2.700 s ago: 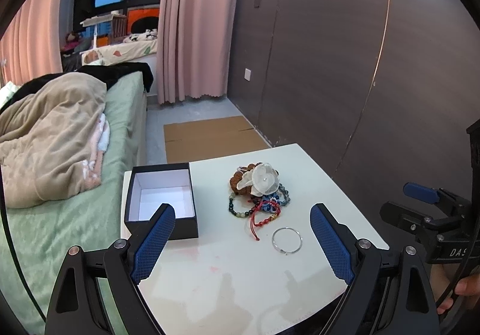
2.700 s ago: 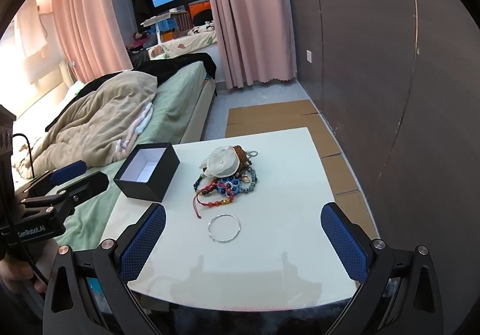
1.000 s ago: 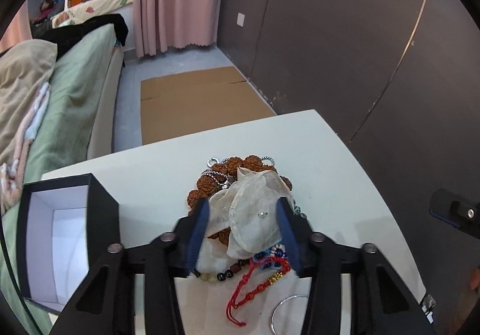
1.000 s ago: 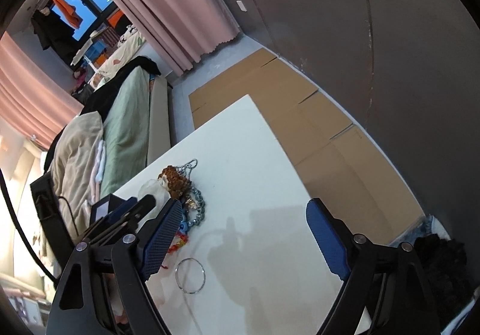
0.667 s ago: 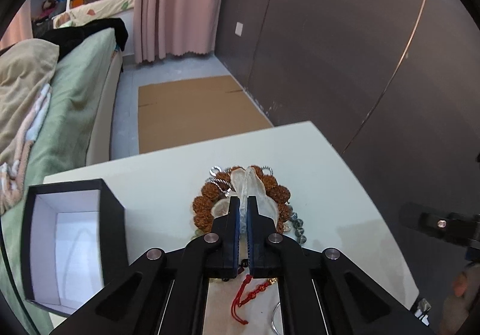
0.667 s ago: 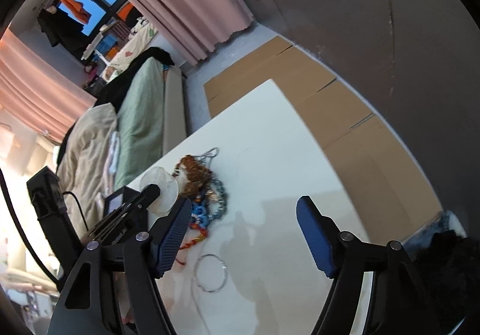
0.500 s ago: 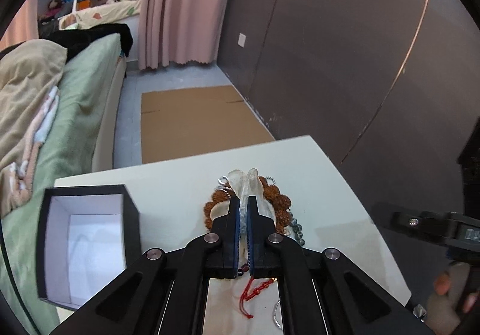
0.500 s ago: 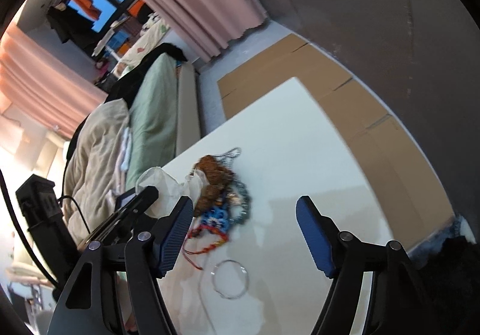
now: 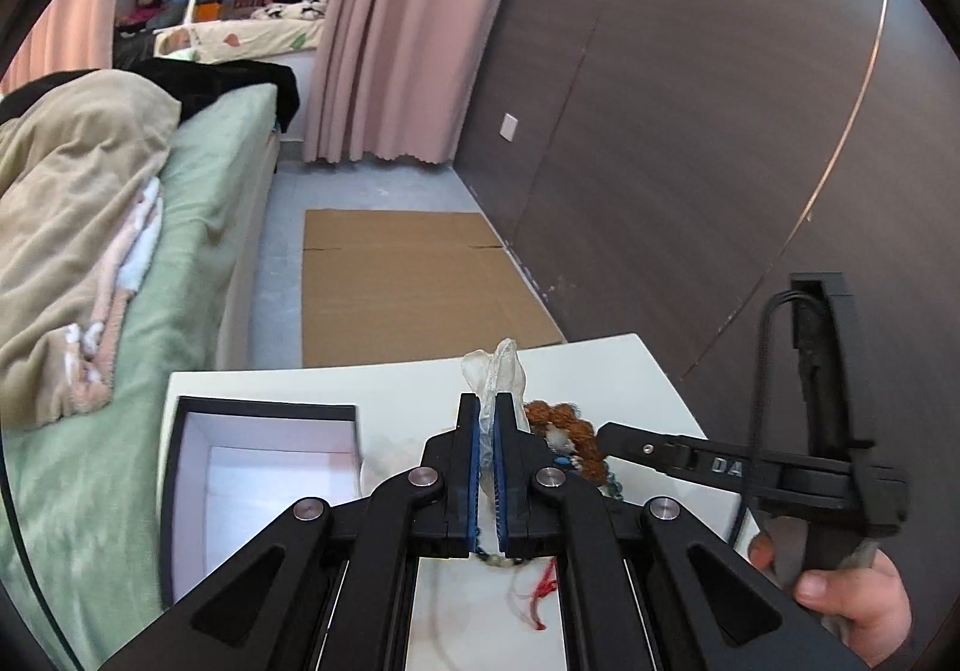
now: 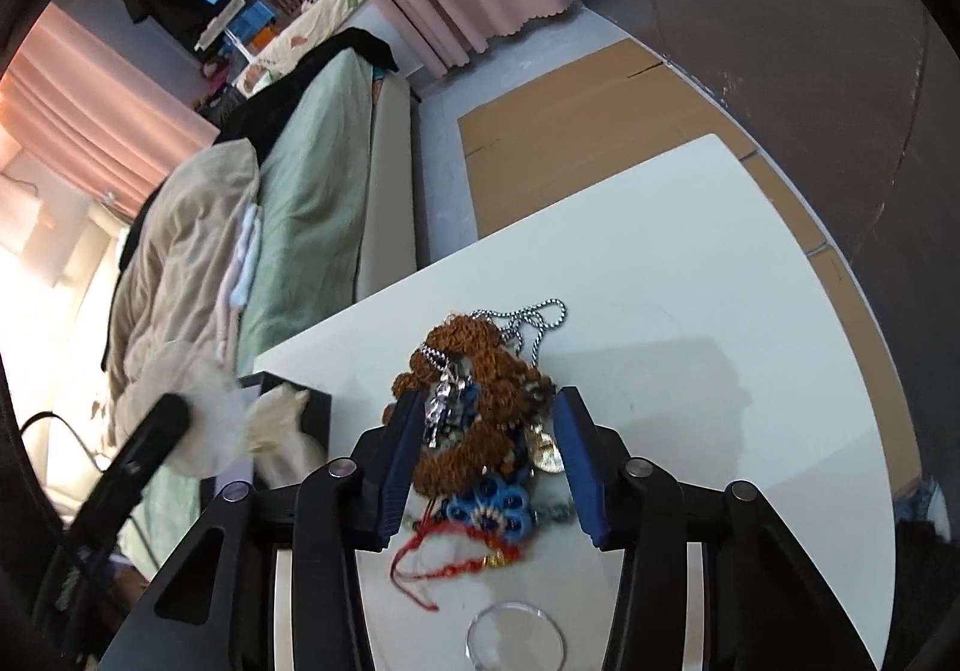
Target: Organize jewelry
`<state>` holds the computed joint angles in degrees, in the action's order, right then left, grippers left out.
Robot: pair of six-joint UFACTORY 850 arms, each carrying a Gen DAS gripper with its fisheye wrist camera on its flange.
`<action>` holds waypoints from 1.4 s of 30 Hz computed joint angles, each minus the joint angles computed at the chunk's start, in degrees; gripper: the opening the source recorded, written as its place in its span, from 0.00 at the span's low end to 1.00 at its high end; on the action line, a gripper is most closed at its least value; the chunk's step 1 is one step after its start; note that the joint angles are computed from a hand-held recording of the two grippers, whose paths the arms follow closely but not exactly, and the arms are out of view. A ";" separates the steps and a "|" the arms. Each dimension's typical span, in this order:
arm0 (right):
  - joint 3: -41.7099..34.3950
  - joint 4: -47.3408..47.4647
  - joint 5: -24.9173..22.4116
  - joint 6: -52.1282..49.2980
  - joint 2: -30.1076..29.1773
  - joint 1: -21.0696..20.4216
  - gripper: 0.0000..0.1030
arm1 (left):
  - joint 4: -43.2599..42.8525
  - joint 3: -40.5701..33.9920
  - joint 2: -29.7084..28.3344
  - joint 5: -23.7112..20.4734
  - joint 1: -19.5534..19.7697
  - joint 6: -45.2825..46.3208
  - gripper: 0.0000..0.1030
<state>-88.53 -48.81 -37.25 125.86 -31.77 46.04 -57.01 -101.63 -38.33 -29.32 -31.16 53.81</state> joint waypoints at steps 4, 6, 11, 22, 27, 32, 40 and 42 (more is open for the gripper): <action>-2.37 4.26 -0.94 -5.15 -1.86 -0.88 0.45 | -0.37 0.18 0.28 0.51 0.57 0.08 0.03; -3.45 5.81 -1.61 -6.85 -2.70 -0.97 0.45 | -0.41 0.10 0.21 0.61 0.81 -0.19 0.03; -6.24 12.01 -2.21 -13.52 -4.86 -1.36 0.26 | 1.16 0.64 0.36 1.21 0.74 -1.40 0.03; 1.33 -4.60 1.24 3.33 1.39 1.04 0.20 | -1.41 2.63 1.98 2.42 0.90 0.11 0.03; 2.10 -13.25 0.18 11.09 2.96 2.69 0.20 | -4.01 4.42 3.55 2.59 1.49 2.00 0.03; 2.29 -20.87 -1.64 16.75 3.95 4.37 0.20 | -7.16 6.90 5.72 2.75 2.25 4.56 0.03; 1.56 -31.18 -0.83 24.92 3.52 6.39 0.20 | -12.09 11.27 9.36 2.82 3.46 9.43 0.03; 1.28 -34.86 -0.02 27.45 3.29 6.78 0.20 | -13.27 12.04 10.02 2.82 3.89 10.36 0.03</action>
